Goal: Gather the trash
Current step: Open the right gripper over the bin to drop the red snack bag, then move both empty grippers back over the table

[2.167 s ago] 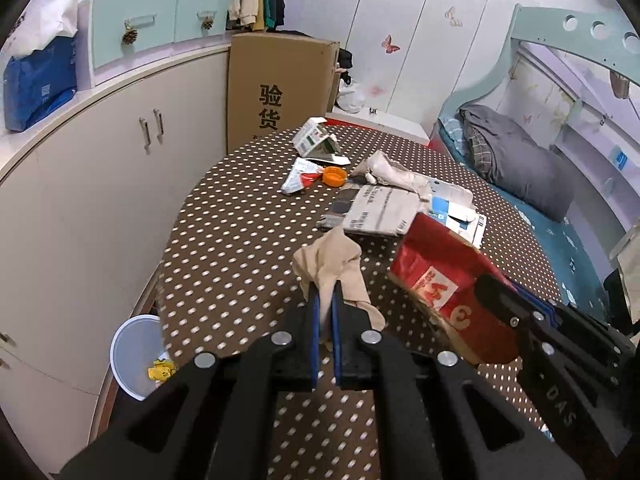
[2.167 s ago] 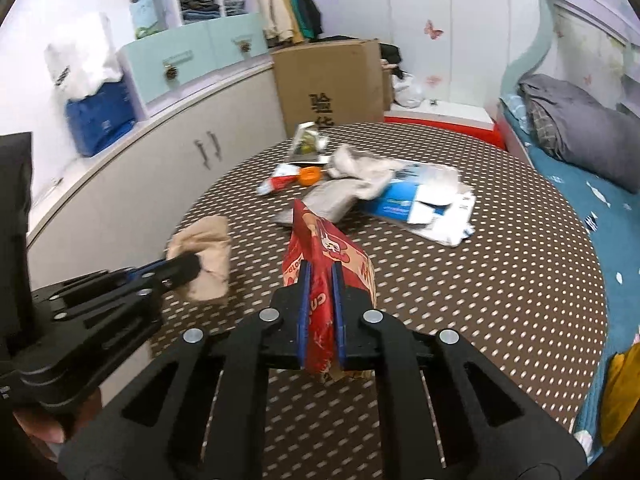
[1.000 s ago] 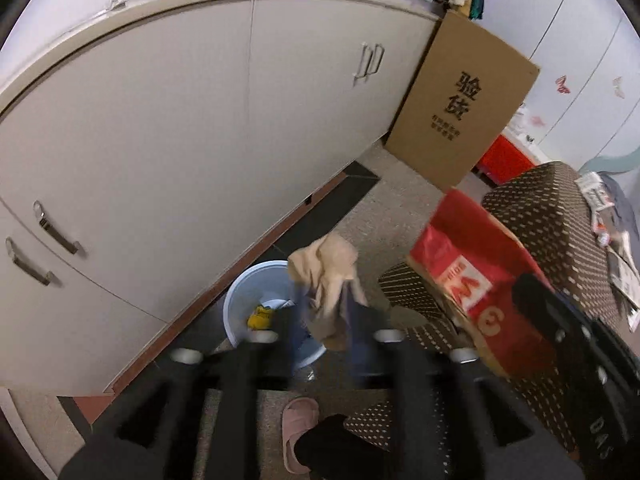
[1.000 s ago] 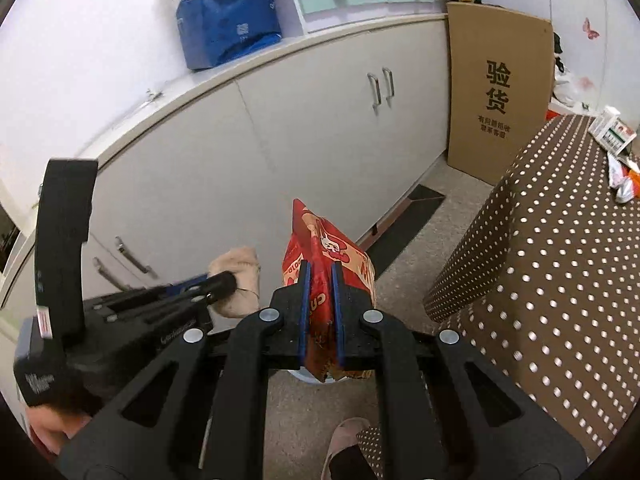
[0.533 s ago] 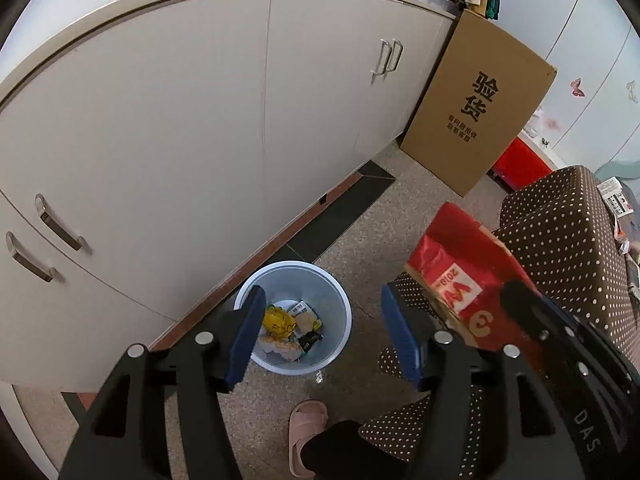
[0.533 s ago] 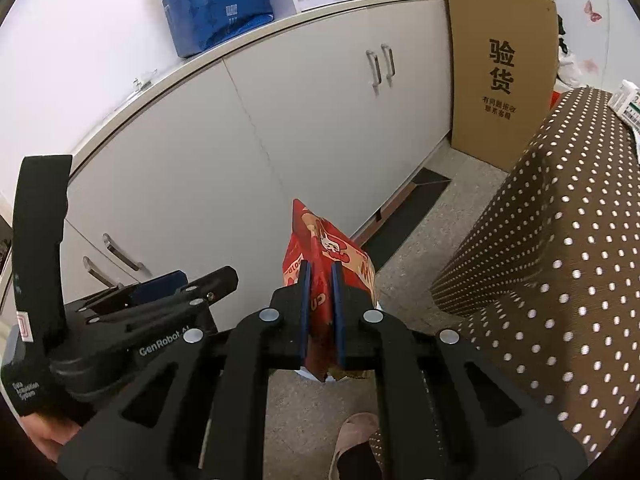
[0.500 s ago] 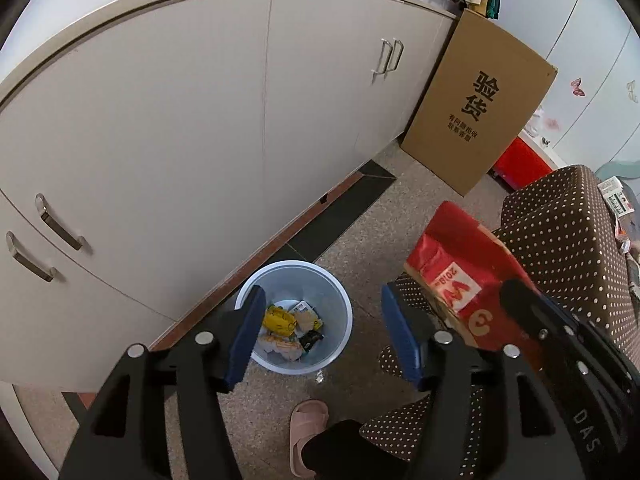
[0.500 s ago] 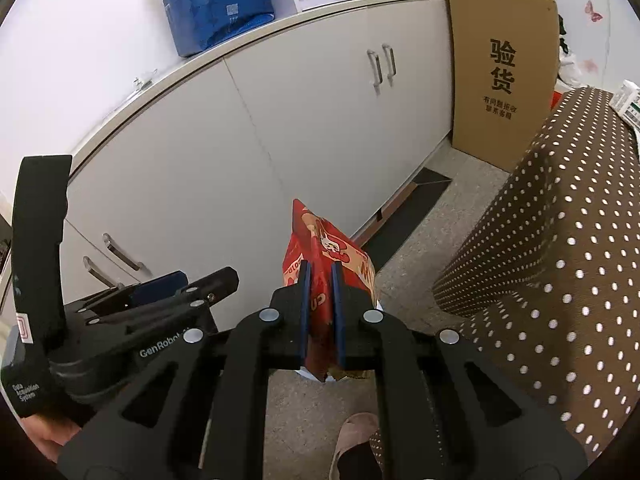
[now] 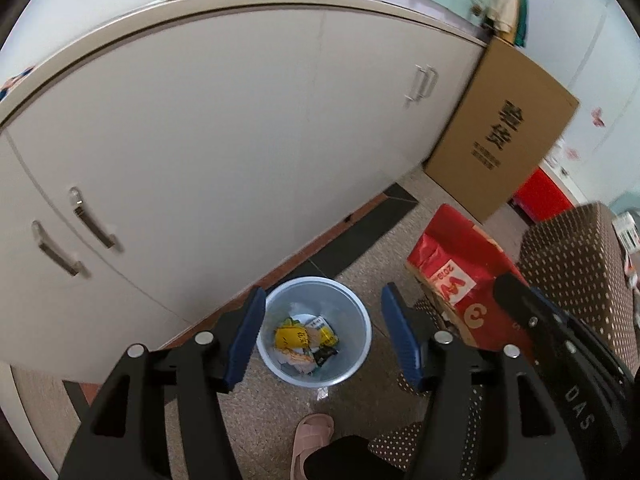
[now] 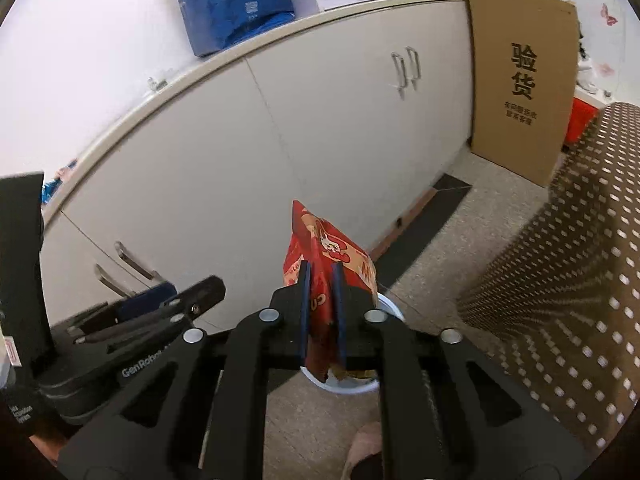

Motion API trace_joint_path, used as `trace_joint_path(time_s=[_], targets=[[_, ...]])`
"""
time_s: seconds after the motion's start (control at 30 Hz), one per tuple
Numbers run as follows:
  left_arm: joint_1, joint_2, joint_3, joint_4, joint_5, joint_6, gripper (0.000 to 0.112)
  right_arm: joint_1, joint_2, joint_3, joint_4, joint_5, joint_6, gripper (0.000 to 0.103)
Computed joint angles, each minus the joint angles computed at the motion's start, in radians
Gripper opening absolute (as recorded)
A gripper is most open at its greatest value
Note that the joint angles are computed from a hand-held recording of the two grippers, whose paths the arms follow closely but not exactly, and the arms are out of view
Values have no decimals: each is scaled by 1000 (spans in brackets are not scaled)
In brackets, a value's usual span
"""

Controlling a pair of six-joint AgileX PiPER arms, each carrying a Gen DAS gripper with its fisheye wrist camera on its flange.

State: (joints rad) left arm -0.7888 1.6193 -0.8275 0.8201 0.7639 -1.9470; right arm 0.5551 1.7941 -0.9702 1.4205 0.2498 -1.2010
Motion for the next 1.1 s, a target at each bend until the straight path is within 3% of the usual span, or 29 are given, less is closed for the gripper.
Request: trace_joint_path(time_s=[0.03, 0.07, 0.1, 0.4, 0.7, 0.93, 1.1], targets=[[8, -8, 8, -2, -3, -3, 59, -3, 13, -12, 20, 14, -13, 33], [12, -12, 11, -5, -1, -4, 59, -7, 25, -28, 9, 26, 3, 62], [16, -13, 13, -7, 2, -6, 59, -2, 26, -30, 36, 2, -19, 68], [-31, -34, -28, -11, 29, 8, 59, -2, -123, 65, -67, -80, 56, 68], [-206, -16, -193, 1, 202, 34, 62, -99, -405, 247, -282, -68, 247, 68], [-335, 61, -396, 17, 306, 89, 62, -316, -651, 362, -439, 58, 350, 69], [-421, 172, -615, 29, 400, 172, 65, -609, -798, 404, -405, 266, 237, 71]])
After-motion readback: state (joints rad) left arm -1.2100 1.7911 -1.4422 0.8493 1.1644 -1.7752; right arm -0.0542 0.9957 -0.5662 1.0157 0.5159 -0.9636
